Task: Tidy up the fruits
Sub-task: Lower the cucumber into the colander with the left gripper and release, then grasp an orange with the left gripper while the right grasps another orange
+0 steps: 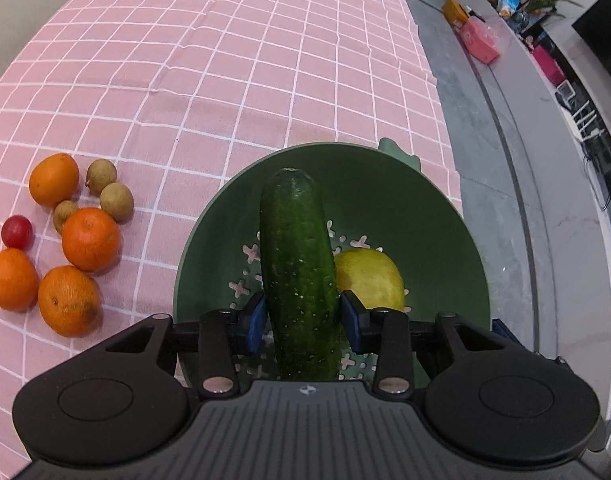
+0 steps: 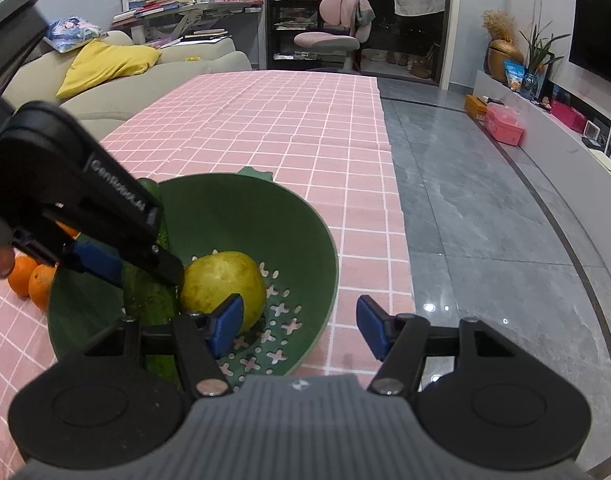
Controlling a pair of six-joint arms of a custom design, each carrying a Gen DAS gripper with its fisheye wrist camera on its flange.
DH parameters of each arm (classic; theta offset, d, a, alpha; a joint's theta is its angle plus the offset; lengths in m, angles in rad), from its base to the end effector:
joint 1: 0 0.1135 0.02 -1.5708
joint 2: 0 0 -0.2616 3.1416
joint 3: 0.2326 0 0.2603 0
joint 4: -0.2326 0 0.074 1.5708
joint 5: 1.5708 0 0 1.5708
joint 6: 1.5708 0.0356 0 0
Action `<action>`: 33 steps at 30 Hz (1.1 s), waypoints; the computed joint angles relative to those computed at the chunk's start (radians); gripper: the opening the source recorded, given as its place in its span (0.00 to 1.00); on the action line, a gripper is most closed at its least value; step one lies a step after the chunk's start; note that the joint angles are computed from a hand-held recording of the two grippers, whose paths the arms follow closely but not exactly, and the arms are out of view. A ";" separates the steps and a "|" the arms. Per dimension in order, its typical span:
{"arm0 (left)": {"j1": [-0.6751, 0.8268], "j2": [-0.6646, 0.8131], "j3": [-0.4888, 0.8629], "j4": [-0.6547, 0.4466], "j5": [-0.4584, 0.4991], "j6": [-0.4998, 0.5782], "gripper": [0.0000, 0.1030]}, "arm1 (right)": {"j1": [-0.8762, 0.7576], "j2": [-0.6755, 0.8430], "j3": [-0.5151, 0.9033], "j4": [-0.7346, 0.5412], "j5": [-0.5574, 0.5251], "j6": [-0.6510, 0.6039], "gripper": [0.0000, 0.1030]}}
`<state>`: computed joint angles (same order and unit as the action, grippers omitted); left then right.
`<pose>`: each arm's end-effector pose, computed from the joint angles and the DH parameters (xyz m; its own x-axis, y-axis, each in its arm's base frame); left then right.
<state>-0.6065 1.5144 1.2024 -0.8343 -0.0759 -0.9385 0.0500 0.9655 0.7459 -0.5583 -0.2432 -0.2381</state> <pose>0.2561 -0.1744 0.2543 -0.8803 -0.3683 -0.2991 -0.2832 0.9137 -0.2914 0.2081 0.0190 0.2558 -0.6293 -0.2607 -0.7322 -0.3789 0.9254 -0.0038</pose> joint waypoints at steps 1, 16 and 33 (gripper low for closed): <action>0.000 0.013 0.014 -0.012 -0.008 0.010 0.45 | 0.000 -0.002 -0.001 -0.001 -0.001 -0.003 0.59; -0.085 -0.221 -0.028 -0.097 -0.115 0.042 0.57 | 0.008 -0.111 0.034 -0.108 -0.050 -0.019 0.64; -0.301 -0.619 -0.166 -0.519 -0.499 -0.201 0.57 | 0.540 -0.148 0.177 -0.303 0.106 0.253 0.67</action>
<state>-0.9075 0.8952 1.0363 -1.3530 -0.5748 -1.1396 0.5898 0.8180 0.9230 -0.8612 -0.1371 0.0153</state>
